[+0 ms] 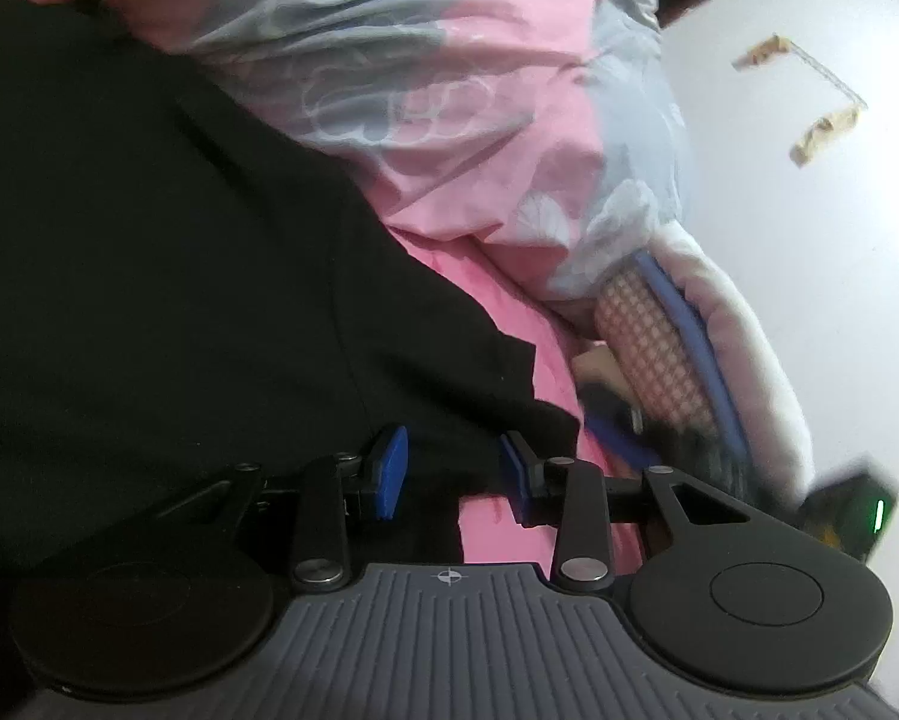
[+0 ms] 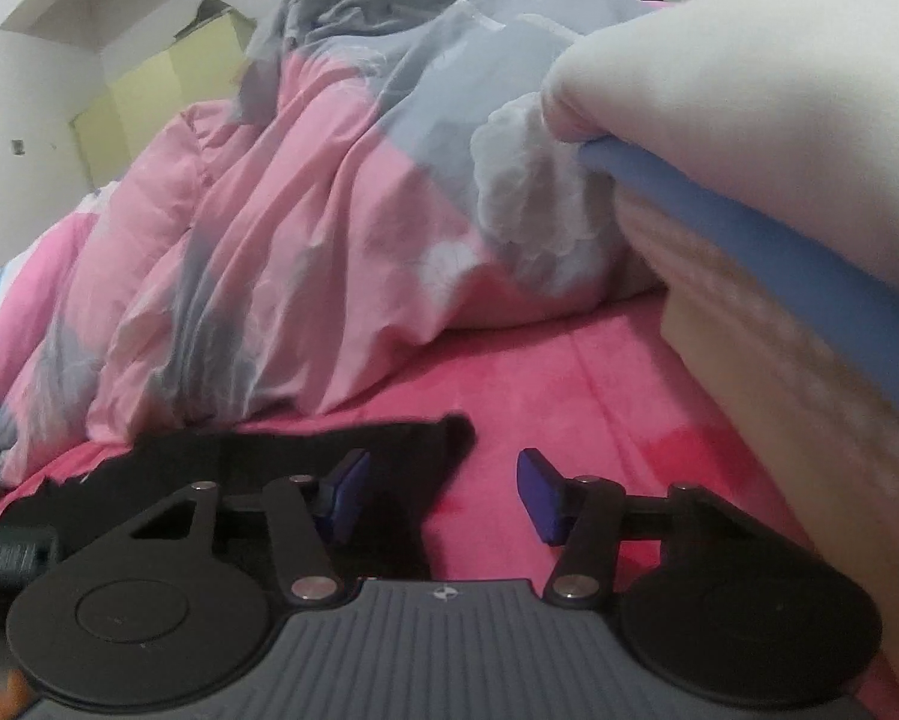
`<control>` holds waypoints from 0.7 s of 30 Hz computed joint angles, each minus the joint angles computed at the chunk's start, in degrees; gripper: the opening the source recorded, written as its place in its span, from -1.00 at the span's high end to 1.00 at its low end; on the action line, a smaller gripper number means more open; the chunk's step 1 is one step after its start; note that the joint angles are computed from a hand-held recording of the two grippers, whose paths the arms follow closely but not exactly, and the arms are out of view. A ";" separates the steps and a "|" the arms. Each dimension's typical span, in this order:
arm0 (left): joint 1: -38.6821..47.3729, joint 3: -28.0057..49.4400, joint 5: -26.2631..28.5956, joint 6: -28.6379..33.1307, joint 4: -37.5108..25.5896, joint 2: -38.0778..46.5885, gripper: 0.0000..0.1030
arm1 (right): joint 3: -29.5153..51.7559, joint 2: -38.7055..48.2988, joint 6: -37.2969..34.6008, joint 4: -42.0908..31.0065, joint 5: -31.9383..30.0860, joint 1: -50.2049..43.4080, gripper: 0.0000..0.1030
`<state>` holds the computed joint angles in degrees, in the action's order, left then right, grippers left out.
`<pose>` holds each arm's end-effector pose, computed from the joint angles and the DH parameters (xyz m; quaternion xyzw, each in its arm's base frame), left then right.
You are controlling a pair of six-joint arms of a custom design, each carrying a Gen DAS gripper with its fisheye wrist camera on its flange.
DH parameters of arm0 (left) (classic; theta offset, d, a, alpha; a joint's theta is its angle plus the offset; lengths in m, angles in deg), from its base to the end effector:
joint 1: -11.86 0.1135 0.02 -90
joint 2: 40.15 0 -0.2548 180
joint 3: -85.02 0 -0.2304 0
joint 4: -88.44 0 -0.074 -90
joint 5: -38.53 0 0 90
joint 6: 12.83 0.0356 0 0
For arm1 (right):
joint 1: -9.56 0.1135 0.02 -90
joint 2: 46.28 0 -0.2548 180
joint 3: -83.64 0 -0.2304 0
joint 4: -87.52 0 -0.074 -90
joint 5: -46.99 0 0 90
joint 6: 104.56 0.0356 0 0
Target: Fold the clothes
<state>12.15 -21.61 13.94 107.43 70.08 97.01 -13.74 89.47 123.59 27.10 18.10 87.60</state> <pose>0.3209 -0.0307 -0.0079 0.2528 0.8014 -0.5048 0.1976 0.0936 0.2913 0.0234 0.3324 0.7816 -0.0125 0.5276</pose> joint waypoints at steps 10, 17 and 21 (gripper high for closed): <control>1.41 2.26 2.07 4.05 -3.78 2.11 0.32 | -17.21 -8.66 -35.96 40.84 -7.99 -16.00 0.69; 1.16 2.07 2.38 3.13 -2.82 2.07 0.32 | -10.56 -6.91 -38.09 29.84 -0.85 -13.51 0.97; 1.20 1.40 2.20 3.11 -1.84 1.77 0.31 | -6.25 -5.83 -33.54 17.48 4.95 -13.40 0.97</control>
<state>13.35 -20.21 16.13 110.54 68.24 98.79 -19.99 83.64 90.04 44.59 23.05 74.20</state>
